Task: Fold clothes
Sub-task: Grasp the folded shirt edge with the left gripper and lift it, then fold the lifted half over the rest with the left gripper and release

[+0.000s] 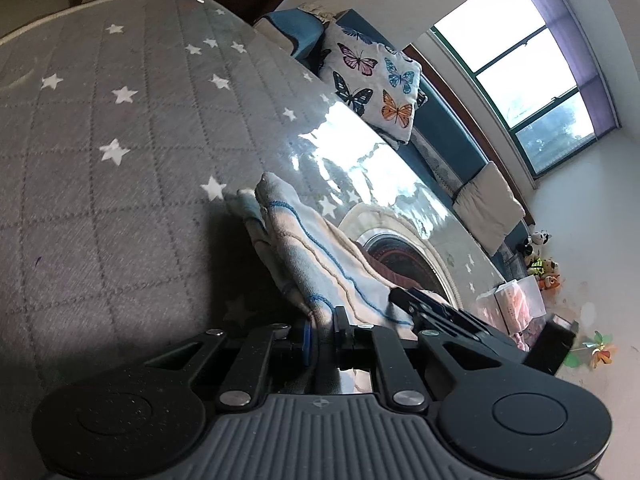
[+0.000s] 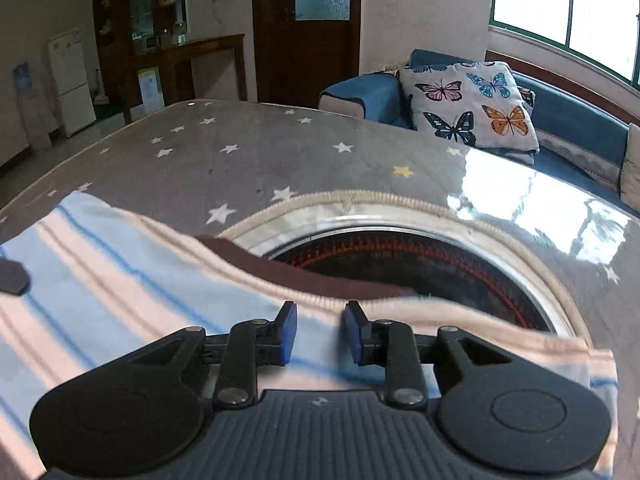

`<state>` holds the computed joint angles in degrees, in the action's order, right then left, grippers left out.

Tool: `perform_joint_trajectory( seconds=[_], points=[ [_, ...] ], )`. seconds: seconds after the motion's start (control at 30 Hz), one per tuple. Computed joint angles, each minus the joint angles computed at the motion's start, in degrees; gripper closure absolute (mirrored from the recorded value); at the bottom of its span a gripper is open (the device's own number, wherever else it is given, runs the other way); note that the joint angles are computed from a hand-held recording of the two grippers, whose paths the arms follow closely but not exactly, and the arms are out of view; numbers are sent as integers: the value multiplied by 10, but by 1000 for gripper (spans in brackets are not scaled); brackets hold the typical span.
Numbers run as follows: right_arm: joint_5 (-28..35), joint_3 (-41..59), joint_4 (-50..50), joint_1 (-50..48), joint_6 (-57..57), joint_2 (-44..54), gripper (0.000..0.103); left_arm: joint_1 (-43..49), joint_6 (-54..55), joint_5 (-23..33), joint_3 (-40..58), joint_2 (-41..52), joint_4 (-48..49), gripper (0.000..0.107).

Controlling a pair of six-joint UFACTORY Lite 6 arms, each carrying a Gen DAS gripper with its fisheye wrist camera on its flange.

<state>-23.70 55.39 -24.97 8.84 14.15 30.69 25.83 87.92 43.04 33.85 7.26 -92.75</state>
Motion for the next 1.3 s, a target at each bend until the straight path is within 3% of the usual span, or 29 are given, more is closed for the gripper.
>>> perform_joint_trajectory(
  seconds=[0.33, 0.4, 0.63, 0.73, 0.9, 0.97, 1.07, 1.17, 1.3],
  points=[
    [31, -22, -40, -6, 13, -32, 74, -27, -33, -11, 9, -27, 3, 96],
    [31, -55, -77, -12, 34, -62, 68, -37, -46, -15, 11, -39, 5, 96],
    [23, -194, -227, -40, 132, -188, 62, -93, -90, -46, 11, -91, 3, 96],
    [8, -267, -284, -52, 164, -257, 52, -131, -110, -71, 11, -110, -1, 96],
    [-2, -373, -347, -76, 175, -373, 46, -206, -160, -123, 32, -130, 10, 96],
    [-16, -396, -418, -108, 216, -411, 45, -240, -184, -145, 47, -133, 16, 96],
    [-53, -417, -526, -182, 277, -461, 33, -300, -218, -186, 72, -130, 16, 96],
    [-104, -420, -601, -283, 302, -486, 32, -370, -246, -239, 107, -109, 9, 96],
    [-167, -387, -661, -414, 301, -449, 32, -454, -288, -289, 175, -38, 10, 97]
  ],
)
